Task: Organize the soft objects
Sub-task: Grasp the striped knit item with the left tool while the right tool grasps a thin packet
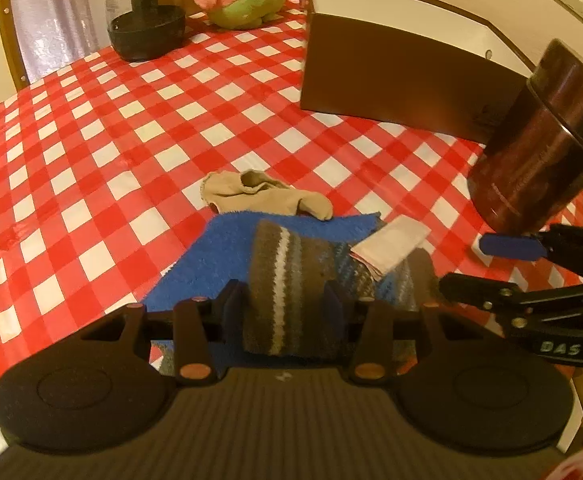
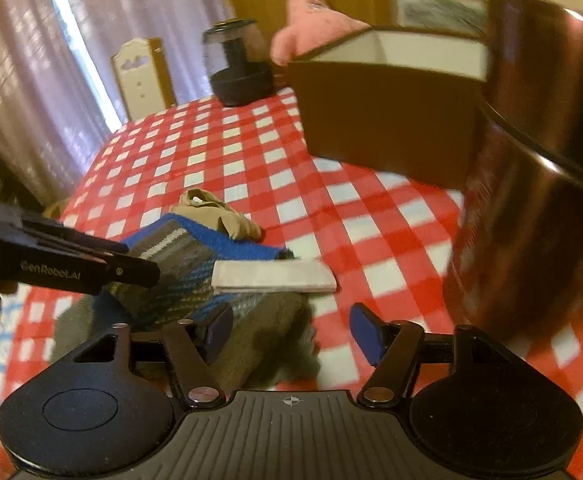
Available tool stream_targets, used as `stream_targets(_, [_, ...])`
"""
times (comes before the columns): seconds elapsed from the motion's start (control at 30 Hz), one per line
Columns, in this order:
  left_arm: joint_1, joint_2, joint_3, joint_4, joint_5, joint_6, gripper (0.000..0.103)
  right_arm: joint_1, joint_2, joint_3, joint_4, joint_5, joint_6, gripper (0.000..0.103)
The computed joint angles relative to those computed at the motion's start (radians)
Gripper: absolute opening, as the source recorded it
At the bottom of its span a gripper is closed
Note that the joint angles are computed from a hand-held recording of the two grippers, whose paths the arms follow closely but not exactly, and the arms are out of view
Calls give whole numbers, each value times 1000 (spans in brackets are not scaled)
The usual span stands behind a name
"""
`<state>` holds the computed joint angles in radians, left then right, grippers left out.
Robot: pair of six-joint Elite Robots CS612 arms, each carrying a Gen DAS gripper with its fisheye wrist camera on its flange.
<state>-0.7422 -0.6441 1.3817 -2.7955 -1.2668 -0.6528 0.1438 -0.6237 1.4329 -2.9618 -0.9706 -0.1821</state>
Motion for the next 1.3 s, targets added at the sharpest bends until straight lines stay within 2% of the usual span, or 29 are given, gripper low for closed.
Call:
stream_targets(0.2, [0, 5, -7, 12, 0, -29, 42, 17, 34, -35, -37, -10, -155, 56])
stream_targets(0.47, [-2, 12, -9, 18, -3, -59, 41, 40, 57, -42, -61, -22, -427, 55])
stream_targets(0.57, [-1, 14, -11, 20, -4, -62, 41, 43, 66, -50, -67, -20, -469, 55])
stream_targets(0.73, [1, 19, -17, 25, -11, -75, 41, 40, 82, -93, 9, 12, -454, 52])
stream_targets(0.93, [4, 20, -17, 23, -18, -89, 41, 29, 94, -136, 103, 73, -357, 42])
stream_targets(1.07, [4, 21, -17, 21, -18, -92, 41, 25, 99, -148, 113, 92, -291, 35])
stream_targets(1.13, [4, 20, -17, 22, -18, -94, 41, 23, 99, -146, 99, 98, -265, 24])
stream_targets(1.2, [3, 20, -18, 23, -16, -93, 41, 22, 99, -144, 82, 99, -247, 19])
stream_targets(1.3, [2, 19, -18, 27, -13, -93, 41, 21, 100, -142, 67, 95, -233, 16])
